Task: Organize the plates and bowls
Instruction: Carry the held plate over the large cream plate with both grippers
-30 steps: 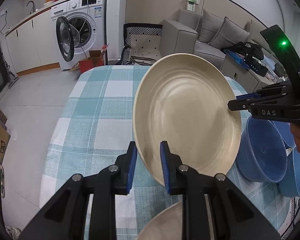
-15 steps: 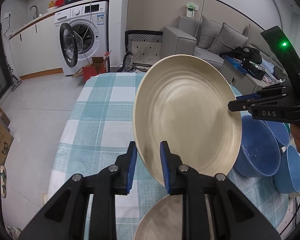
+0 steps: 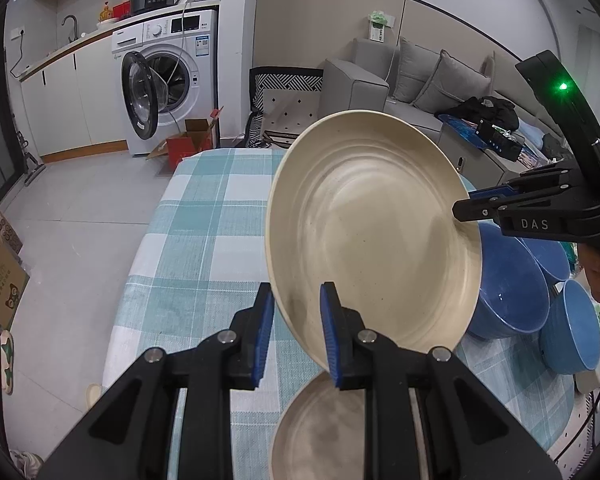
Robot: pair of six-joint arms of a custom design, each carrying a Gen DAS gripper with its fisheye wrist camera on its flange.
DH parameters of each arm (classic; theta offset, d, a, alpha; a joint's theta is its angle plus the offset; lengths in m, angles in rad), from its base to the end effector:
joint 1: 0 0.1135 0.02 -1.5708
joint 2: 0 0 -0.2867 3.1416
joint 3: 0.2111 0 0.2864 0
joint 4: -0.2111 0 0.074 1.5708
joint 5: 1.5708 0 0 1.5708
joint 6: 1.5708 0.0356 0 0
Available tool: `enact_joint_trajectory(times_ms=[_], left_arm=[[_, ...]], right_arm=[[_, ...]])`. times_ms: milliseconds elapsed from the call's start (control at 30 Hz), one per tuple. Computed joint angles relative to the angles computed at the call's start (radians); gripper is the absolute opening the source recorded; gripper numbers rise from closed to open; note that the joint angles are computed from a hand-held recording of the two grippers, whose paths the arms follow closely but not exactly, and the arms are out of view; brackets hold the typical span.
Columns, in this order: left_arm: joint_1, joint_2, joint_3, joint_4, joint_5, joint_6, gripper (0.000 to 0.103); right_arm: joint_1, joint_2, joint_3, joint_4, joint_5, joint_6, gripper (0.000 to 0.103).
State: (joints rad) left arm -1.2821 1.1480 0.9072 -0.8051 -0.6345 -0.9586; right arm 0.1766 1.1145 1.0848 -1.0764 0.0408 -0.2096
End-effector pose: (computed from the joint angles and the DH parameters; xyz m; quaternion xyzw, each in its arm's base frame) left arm 0.0886 -0.2241 0.2776 0.0679 0.9186 -0.0907 0.3785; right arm 0.2212 0.0380 0.3246 -0.1821 0.9557 -0.0236 0.2299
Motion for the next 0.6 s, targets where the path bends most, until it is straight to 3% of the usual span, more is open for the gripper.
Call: enact_joint_trajectory(times_ms=[600], left_arm=[[-0.160,-0.029,-0.018,-0.115,-0.086,-0.175,0.022]], right_arm=[[0.080,-0.154,-0.073,-0.066,0.027,0.054,0.016]])
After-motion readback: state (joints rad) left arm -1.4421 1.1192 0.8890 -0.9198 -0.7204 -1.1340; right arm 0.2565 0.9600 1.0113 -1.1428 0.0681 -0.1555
